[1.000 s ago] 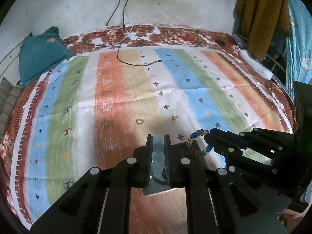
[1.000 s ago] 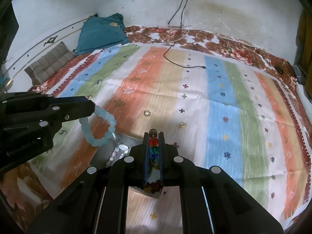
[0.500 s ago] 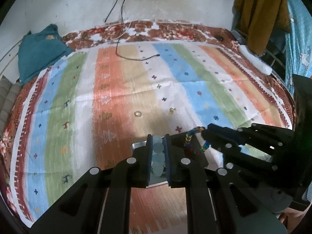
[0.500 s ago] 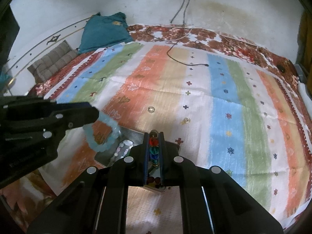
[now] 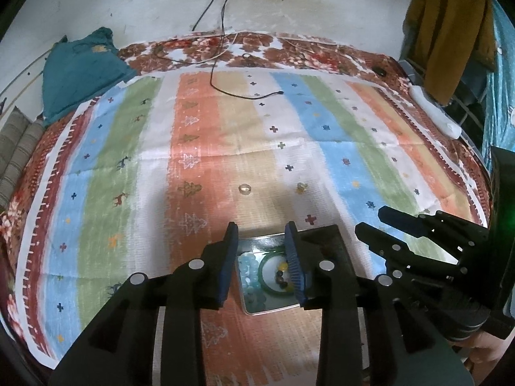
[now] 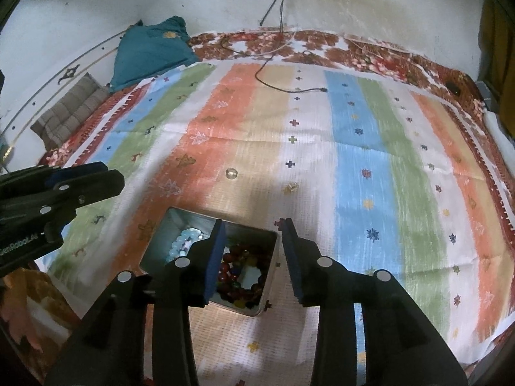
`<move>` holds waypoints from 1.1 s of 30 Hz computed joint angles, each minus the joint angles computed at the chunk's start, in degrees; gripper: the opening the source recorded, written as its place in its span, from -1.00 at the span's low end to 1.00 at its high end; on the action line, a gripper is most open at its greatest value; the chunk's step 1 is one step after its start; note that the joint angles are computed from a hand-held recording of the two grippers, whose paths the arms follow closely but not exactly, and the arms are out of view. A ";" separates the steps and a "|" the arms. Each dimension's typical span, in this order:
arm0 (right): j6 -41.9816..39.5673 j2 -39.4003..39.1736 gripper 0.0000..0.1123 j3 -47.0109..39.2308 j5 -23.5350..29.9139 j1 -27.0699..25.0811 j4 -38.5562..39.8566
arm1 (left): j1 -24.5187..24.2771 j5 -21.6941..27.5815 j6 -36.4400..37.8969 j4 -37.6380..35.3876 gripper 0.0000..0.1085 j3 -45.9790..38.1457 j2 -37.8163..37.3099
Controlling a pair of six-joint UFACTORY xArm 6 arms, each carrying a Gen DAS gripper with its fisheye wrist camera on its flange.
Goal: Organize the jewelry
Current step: 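Move both tools forward to the small gold ring and gold charm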
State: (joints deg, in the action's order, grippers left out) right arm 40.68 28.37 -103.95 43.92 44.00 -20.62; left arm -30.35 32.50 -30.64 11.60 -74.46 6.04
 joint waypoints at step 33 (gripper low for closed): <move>-7.61 18.56 -0.06 -28.96 17.02 -3.62 8.60 | 2.79 11.99 4.90 -2.13 0.02 -21.53 17.28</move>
